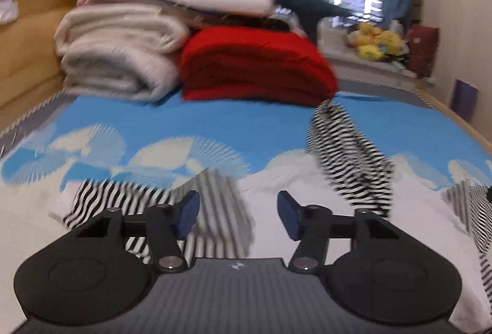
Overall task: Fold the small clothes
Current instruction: 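Grasp the striped sleeve cuff nearest the left tool with the left tool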
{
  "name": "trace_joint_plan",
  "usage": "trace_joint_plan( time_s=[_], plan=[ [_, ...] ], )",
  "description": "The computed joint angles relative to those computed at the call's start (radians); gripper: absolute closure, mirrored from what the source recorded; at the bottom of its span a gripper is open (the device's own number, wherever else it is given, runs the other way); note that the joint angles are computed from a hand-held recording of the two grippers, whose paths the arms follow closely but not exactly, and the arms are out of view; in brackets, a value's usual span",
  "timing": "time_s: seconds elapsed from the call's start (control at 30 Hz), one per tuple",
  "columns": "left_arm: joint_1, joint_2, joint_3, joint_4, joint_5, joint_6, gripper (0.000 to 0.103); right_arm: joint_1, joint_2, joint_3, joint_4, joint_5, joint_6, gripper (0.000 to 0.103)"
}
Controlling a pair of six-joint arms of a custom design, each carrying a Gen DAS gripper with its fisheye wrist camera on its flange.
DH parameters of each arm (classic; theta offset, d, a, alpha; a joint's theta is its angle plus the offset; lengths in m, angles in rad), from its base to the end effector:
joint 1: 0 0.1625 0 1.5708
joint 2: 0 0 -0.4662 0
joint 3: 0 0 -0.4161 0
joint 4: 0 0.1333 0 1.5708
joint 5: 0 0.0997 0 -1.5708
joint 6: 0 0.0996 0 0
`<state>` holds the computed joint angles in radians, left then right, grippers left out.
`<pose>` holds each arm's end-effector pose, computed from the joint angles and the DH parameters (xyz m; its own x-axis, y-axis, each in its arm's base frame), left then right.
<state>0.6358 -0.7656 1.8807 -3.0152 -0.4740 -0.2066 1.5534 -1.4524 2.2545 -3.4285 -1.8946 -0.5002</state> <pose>-0.3737 -0.5516 0.1011 -0.6481 0.0770 -0.7577 0.6421 0.5903 -0.4892 0.0933 -0.4773 0.3666 -0.8316 0.0211 0.5549 -0.4448 0.5730 -0.6884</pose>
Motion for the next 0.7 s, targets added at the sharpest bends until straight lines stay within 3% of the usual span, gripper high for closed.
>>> trace_joint_plan(
  time_s=[0.17, 0.27, 0.37, 0.4, 0.43, 0.5, 0.6, 0.7],
  plan=[
    [0.072, -0.028, 0.053, -0.019, 0.066, 0.028, 0.078, 0.001, 0.072, -0.003, -0.053, -0.011, -0.030, 0.081],
    [0.125, -0.051, 0.073, -0.069, 0.102, 0.024, 0.079, 0.000, 0.073, -0.003, -0.046, 0.034, -0.048, 0.081],
    [0.175, -0.054, 0.070, -0.136, 0.162, 0.005, 0.079, -0.015, 0.066, -0.011, -0.015, 0.054, -0.030, 0.101],
    [0.194, -0.050, 0.063, -0.174, 0.174, 0.005, 0.079, -0.019, 0.068, -0.018, -0.009, 0.046, -0.018, 0.101],
    [0.207, -0.055, 0.063, -0.182, 0.186, -0.023, 0.077, -0.023, 0.069, -0.025, -0.001, 0.042, -0.003, 0.101],
    [0.241, -0.074, 0.060, -0.144, 0.183, -0.153, 0.061, -0.037, 0.068, -0.032, 0.021, 0.039, 0.017, 0.101],
    [0.284, -0.083, 0.051, -0.178, 0.154, -0.227, 0.044, -0.054, 0.061, -0.043, 0.088, 0.027, 0.039, 0.100],
    [0.322, -0.079, 0.027, -0.137, 0.148, -0.280, 0.040, -0.079, 0.039, -0.048, 0.190, 0.043, 0.064, 0.100]
  ],
)
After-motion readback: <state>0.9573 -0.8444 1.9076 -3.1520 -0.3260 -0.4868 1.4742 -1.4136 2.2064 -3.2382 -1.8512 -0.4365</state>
